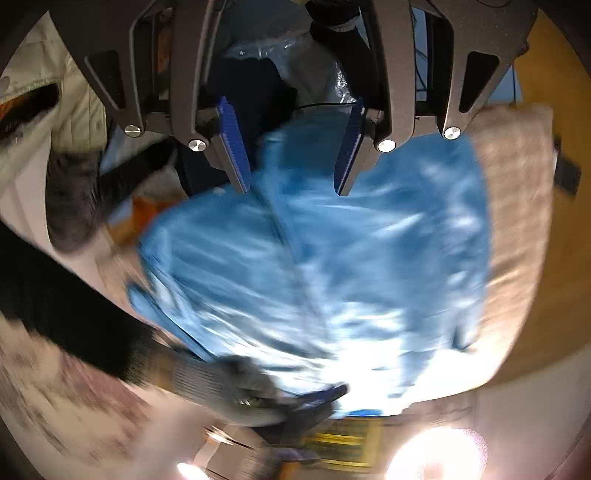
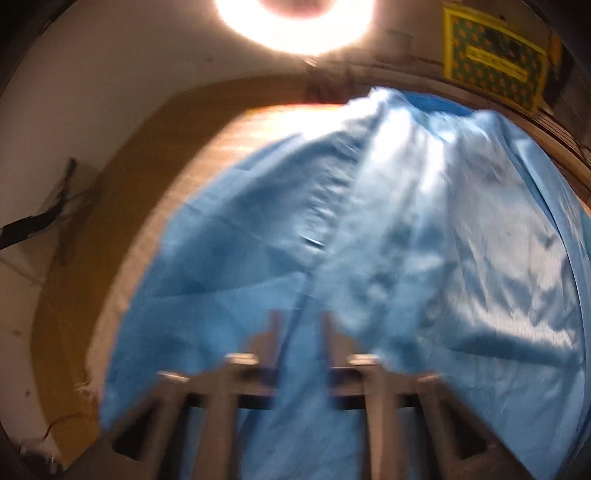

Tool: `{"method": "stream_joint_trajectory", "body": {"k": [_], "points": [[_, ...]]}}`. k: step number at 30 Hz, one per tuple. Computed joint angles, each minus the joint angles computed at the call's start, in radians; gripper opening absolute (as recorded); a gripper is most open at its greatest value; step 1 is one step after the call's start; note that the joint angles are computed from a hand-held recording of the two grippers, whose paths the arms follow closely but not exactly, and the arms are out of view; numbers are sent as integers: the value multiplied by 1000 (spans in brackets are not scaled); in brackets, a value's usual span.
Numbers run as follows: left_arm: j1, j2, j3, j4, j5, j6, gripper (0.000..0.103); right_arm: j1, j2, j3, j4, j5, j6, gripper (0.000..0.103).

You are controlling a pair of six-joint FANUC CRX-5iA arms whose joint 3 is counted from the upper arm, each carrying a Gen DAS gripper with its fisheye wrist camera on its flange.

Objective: Fold large clothes

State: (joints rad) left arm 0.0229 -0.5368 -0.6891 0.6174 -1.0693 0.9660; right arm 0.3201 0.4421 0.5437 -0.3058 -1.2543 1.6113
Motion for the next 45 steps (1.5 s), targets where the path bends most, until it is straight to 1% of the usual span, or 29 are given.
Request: {"method": "stream_joint_trajectory", "body": {"k": [1, 2, 4, 6, 9, 13, 16, 18, 20, 21, 23, 24, 25, 26, 28, 29, 30, 33, 37, 39, 40, 41, 43, 44, 45], "points": [[36, -7, -14, 9, -3, 2, 49, 1, -13, 9, -10, -3, 35, 53], [77, -8, -30, 12, -4, 7, 48, 19, -22, 12, 5, 3, 57, 53], [126, 8, -52, 21, -3, 13, 48, 59, -17, 37, 28, 2, 69, 53], [154, 34, -73, 32, 8, 14, 48, 97, -3, 61, 39, -3, 62, 52], [197, 84, -115, 99, 21, -27, 48, 155, 21, 90, 62, -6, 54, 52], [187, 145, -135, 151, 47, -57, 48, 228, 97, 167, 121, -20, 45, 52], [161, 180, -140, 188, 71, -72, 48, 254, 165, 244, 140, -47, 27, 52], [152, 199, -138, 197, 80, -71, 43, 272, 222, 307, 161, -66, -1, 52], [146, 220, -139, 215, 82, -73, 33, 293, 277, 358, 198, -85, -26, 51], [147, 233, -144, 232, 81, -80, 30, 300, 292, 366, 211, -89, -30, 51], [144, 253, -147, 255, 80, -93, 14, 318, 328, 389, 248, -103, -36, 51], [140, 258, -149, 261, 83, -101, 11, 327, 346, 399, 272, -112, -39, 46], [133, 261, -151, 272, 90, -113, 8, 335, 360, 402, 297, -118, -45, 29], [126, 261, -153, 280, 94, -122, 6, 338, 371, 407, 313, -129, -53, 21], [112, 250, -155, 288, 101, -141, 5, 330, 372, 403, 308, -128, -70, 0], [107, 243, -155, 292, 105, -148, 4, 322, 363, 396, 294, -119, -74, 0], [96, 226, -154, 291, 115, -149, 4, 313, 352, 388, 277, -106, -76, 0], [104, 177, -161, 299, 114, -164, 2, 291, 326, 385, 237, -81, -97, 0], [127, 120, -164, 298, 115, -152, 2, 230, 317, 452, 77, -69, -141, 0], [147, 86, -156, 257, 124, -133, 2, 213, 315, 469, 20, -50, -153, 0], [150, 74, -146, 215, 135, -114, 2, 204, 319, 478, -15, -41, -155, 0], [152, 64, -127, 146, 149, -79, 2, 197, 328, 492, -50, -41, -155, 0], [146, 66, -98, 39, 161, 1, 2, 189, 358, 531, -104, -66, -148, 9], [144, 69, -87, -14, 166, 49, 2, 194, 374, 551, -94, -84, -152, 20], [143, 77, -67, -84, 160, 118, 2, 204, 377, 549, -69, -88, -153, 43]]}}
